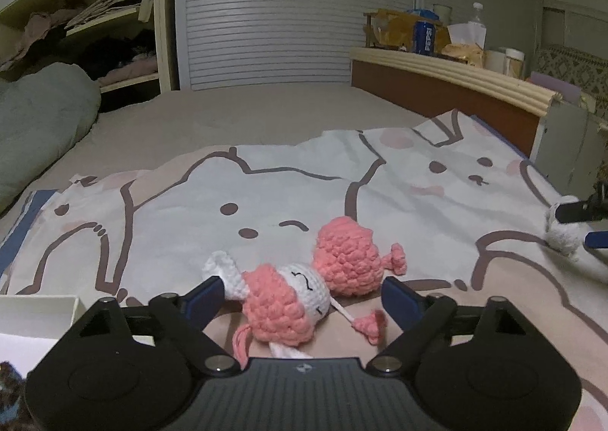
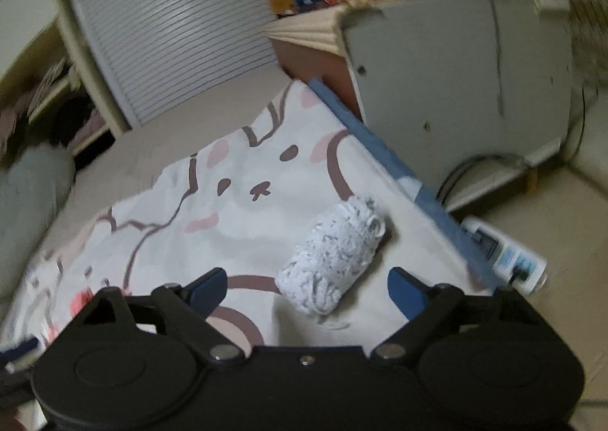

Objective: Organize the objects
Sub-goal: 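Grasp the pink crocheted bunny with the left tool while the right tool grasps the white yarn ball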

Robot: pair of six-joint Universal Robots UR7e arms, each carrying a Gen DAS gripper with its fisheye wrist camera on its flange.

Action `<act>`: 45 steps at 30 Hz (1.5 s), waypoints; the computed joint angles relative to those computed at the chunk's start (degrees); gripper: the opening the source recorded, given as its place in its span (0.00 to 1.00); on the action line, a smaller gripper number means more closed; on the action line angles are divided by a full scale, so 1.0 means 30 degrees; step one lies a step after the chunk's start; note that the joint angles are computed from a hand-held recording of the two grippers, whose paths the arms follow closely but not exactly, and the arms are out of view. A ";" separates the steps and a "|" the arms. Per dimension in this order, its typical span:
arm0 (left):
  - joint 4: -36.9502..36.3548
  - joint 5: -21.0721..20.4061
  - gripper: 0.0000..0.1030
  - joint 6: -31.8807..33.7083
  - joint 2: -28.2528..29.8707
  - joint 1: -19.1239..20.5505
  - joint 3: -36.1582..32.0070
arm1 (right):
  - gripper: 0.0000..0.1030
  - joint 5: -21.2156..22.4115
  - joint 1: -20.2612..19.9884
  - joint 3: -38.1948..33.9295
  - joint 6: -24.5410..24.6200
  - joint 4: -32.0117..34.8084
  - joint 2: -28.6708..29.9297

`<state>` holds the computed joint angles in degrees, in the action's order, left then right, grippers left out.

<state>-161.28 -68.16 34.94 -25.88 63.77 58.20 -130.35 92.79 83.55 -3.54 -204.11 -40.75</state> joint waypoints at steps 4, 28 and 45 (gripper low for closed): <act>0.0295 0.0302 0.79 -0.0136 0.0513 0.0081 -0.0804 | 0.85 0.0254 -0.0148 -0.0233 0.2268 0.0285 0.0122; 0.2263 0.0636 0.48 -0.0837 -0.1773 0.0060 0.1397 | 0.33 0.2040 0.0054 0.0827 0.3456 0.1695 -0.0623; 0.7575 0.1473 0.49 -0.4781 -0.6723 -0.0519 0.6385 | 0.33 0.5728 0.1164 0.1909 0.1777 1.0683 -0.2360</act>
